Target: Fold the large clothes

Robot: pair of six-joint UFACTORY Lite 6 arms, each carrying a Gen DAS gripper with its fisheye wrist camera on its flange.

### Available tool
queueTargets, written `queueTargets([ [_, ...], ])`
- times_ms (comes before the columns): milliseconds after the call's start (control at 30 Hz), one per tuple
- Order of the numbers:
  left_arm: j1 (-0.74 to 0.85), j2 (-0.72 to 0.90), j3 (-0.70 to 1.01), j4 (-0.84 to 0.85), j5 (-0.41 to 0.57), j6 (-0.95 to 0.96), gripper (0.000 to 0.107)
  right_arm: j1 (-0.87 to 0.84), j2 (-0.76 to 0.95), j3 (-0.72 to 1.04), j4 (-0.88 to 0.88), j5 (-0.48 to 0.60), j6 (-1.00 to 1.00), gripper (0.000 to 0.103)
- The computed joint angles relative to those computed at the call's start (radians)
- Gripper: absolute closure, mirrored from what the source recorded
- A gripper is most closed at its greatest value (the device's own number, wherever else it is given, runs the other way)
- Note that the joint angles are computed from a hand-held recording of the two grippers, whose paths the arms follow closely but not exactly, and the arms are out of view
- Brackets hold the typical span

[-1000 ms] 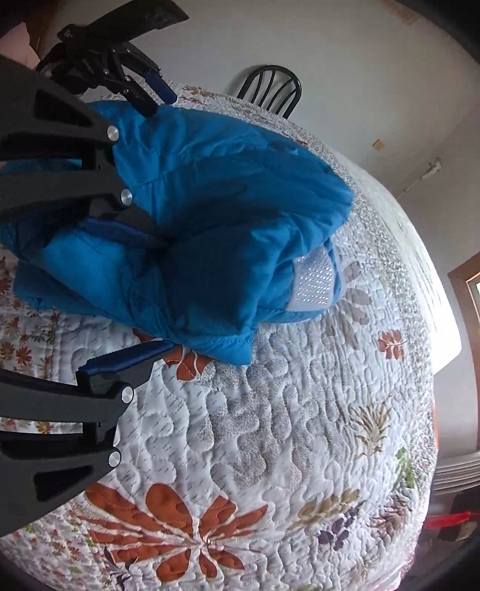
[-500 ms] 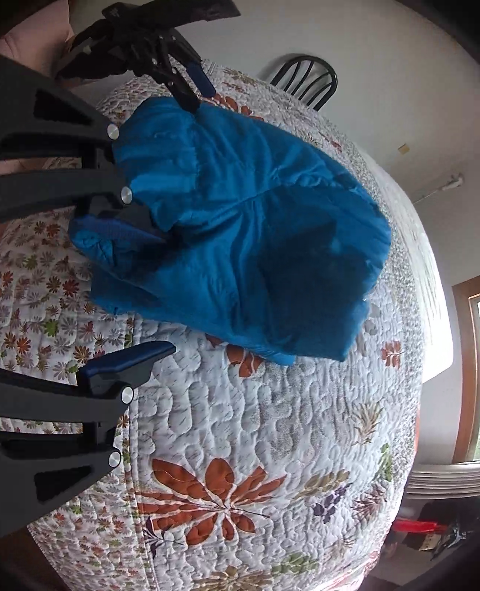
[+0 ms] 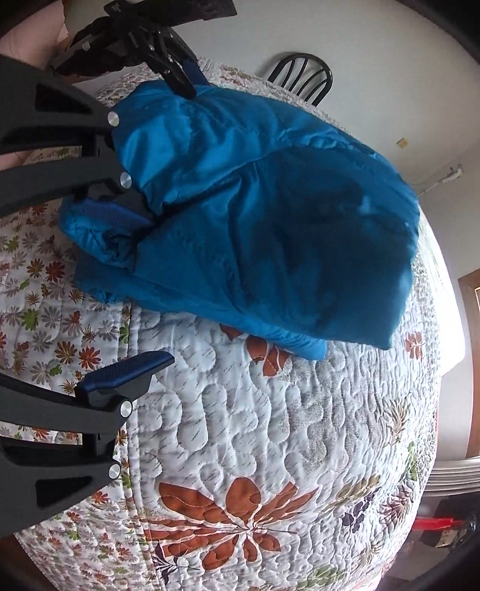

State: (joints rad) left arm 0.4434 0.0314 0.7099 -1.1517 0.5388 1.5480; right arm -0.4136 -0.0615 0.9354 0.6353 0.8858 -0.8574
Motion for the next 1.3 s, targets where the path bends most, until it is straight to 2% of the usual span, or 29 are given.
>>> queueTargets([
  [300, 0.020, 0.095, 0.058, 0.004, 0.039, 0.007, 0.016, -0.037, 0.095, 0.043, 0.036, 0.008, -0.059, 0.037],
  [533, -0.001, 0.088, 0.033, -0.064, -0.004, 0.091, 0.015, -0.035, 0.141, 0.058, 0.067, -0.007, -0.078, 0.036],
  [667, 0.036, 0.139, 0.128, 0.074, 0.100, -0.048, 0.016, -0.060, 0.147, 0.090, 0.071, 0.038, -0.075, 0.037],
  [767, 0.097, 0.192, 0.234, 0.157, 0.248, -0.134, 0.017, -0.126, 0.158, 0.136, 0.093, 0.127, -0.097, 0.038],
  [900, 0.178, 0.302, 0.398, 0.161, 0.429, -0.198, 0.016, -0.216, 0.193, 0.213, 0.166, 0.273, -0.132, 0.036],
  [933, 0.182, 0.328, 0.434, 0.160, 0.441, -0.221, 0.016, -0.228, 0.197, 0.234, 0.176, 0.289, -0.125, 0.035],
  [1033, 0.168, 0.359, 0.495, 0.160, 0.394, -0.303, 0.017, -0.225, 0.119, 0.245, 0.209, 0.263, -0.139, 0.034],
  [1100, 0.157, 0.353, 0.508, 0.151, 0.382, -0.335, 0.025, -0.197, 0.044, 0.232, 0.239, 0.228, -0.163, 0.049],
  [1133, 0.150, 0.342, 0.507, 0.143, 0.391, -0.346, 0.034, -0.151, 0.008, 0.232, 0.249, 0.215, -0.148, 0.064],
  [1167, 0.143, 0.334, 0.508, 0.130, 0.416, -0.352, 0.038, -0.101, -0.007, 0.244, 0.255, 0.196, -0.128, 0.076],
  [1200, 0.138, 0.332, 0.518, 0.118, 0.434, -0.357, 0.039, -0.044, -0.031, 0.237, 0.243, 0.154, -0.103, 0.081],
  [1233, 0.116, 0.293, 0.486, 0.101, 0.411, -0.352, 0.042, 0.029, -0.060, 0.223, 0.211, 0.079, -0.064, 0.086],
  [1300, 0.027, 0.168, 0.384, 0.085, 0.246, -0.345, 0.044, 0.211, -0.104, 0.182, 0.075, -0.123, 0.071, 0.091],
])
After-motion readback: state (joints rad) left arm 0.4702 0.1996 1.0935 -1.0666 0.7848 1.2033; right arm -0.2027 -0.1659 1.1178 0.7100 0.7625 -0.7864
